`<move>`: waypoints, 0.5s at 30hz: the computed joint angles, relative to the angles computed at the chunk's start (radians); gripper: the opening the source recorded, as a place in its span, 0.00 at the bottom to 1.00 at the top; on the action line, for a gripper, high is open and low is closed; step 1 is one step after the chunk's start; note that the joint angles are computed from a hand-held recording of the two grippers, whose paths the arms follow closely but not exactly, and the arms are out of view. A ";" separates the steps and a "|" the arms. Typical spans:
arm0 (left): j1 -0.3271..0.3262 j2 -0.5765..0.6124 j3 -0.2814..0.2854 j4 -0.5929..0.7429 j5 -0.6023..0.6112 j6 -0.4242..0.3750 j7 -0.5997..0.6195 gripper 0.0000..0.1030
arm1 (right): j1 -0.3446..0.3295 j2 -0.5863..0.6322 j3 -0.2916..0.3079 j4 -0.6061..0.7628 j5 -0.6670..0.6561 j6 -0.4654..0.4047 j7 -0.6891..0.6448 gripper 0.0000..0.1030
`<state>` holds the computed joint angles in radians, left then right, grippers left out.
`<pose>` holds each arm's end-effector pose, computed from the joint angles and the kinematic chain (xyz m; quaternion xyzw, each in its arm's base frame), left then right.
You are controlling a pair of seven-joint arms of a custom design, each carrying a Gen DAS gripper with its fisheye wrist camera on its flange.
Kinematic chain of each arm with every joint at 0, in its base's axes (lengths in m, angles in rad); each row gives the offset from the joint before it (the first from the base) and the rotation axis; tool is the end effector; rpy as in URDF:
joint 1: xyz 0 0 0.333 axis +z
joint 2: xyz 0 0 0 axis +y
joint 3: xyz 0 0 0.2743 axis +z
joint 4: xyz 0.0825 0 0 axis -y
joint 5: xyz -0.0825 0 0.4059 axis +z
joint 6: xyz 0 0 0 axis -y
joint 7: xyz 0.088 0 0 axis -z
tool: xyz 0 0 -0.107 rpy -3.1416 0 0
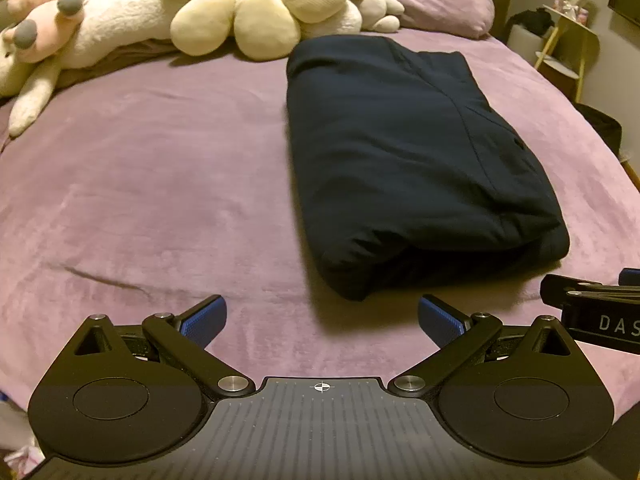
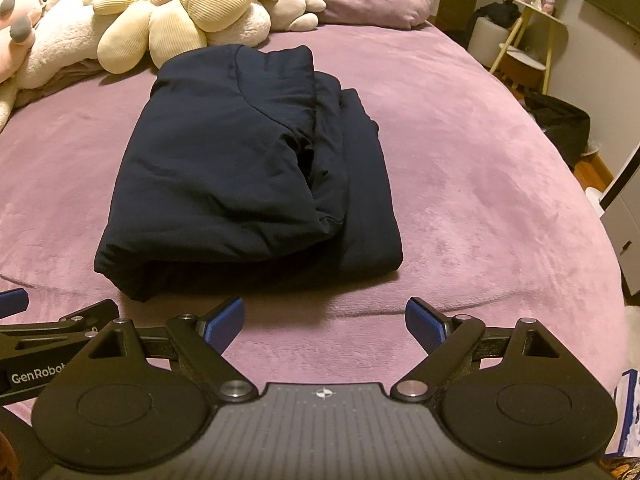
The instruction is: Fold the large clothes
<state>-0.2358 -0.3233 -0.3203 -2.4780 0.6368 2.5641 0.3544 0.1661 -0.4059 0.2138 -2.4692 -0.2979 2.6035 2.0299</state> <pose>0.4192 -0.2689 0.3899 -0.7280 0.6076 -0.1984 0.2479 0.4574 0.1904 0.4460 -0.7221 0.6259 -0.2300 0.1840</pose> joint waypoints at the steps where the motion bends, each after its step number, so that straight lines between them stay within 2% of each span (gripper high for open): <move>1: -0.001 0.000 0.000 0.000 0.000 0.000 0.001 1.00 | 0.000 0.001 0.000 0.001 0.000 -0.002 0.000 0.86; 15: -0.005 0.001 -0.001 0.003 -0.001 0.005 0.002 1.00 | -0.003 0.001 -0.001 0.004 -0.005 -0.008 0.011 0.86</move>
